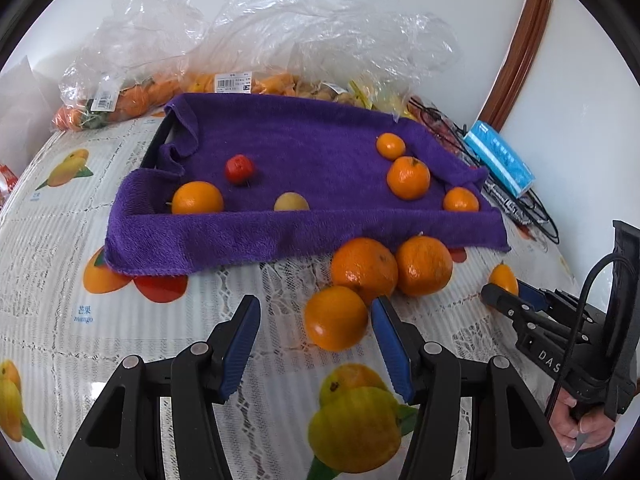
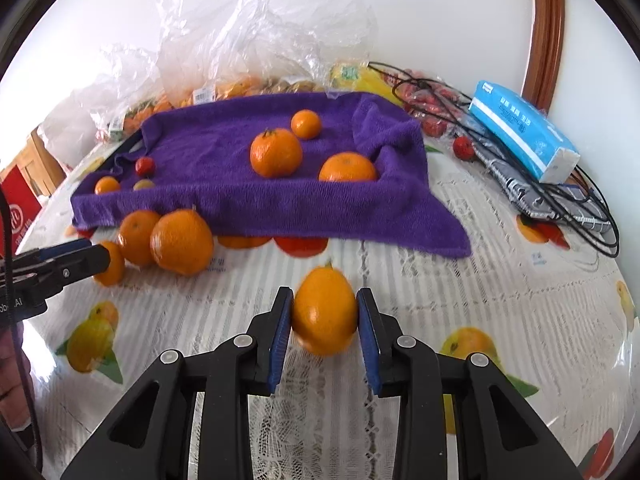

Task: Organize fruits
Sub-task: 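Grasp an orange with the right tool while the left tool grasps another orange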

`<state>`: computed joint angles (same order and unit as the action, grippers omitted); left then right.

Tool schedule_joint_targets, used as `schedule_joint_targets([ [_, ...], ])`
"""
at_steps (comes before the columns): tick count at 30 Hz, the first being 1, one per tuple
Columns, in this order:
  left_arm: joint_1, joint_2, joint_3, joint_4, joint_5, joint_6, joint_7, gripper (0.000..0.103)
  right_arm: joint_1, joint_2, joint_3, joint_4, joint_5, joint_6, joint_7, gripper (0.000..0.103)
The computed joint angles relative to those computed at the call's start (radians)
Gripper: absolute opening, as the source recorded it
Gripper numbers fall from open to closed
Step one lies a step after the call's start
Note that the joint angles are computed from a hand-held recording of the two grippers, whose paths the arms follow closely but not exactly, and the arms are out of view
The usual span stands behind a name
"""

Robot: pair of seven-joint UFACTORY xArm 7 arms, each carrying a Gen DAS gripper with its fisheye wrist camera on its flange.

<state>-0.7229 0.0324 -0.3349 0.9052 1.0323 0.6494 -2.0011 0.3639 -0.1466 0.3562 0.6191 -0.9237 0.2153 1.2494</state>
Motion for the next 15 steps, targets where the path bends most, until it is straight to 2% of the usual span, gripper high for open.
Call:
schedule_joint_targets([
  [1, -0.004, 0.012, -0.004, 0.012, 0.002, 0.015, 0.006, 0.055, 0.027, 0.011, -0.021, 0.003, 0.038, 0.006, -0.039, 0.032],
  [4, -0.026, 0.048, -0.005, 0.051, -0.008, 0.078, 0.034, 0.051, 0.013, 0.009, -0.011, -0.001, 0.047, -0.008, -0.051, 0.032],
  [6, -0.037, 0.058, 0.002, 0.059, -0.009, 0.086, 0.041, 0.034, 0.009, 0.007, -0.005, -0.002, 0.036, -0.003, -0.038, 0.032],
  [7, -0.043, 0.061, 0.005, 0.064, -0.009, 0.096, 0.043, 0.032, 0.008, 0.007, -0.004, -0.001, 0.034, 0.0, -0.037, 0.032],
  [9, -0.059, 0.07, 0.006, 0.077, -0.006, 0.142, 0.038, 0.032, 0.009, 0.009, -0.003, 0.001, 0.032, 0.004, -0.035, 0.032],
  [15, -0.056, 0.064, 0.017, 0.063, -0.037, 0.122, 0.04, 0.032, 0.014, 0.014, -0.007, 0.008, 0.022, 0.015, -0.029, 0.032],
])
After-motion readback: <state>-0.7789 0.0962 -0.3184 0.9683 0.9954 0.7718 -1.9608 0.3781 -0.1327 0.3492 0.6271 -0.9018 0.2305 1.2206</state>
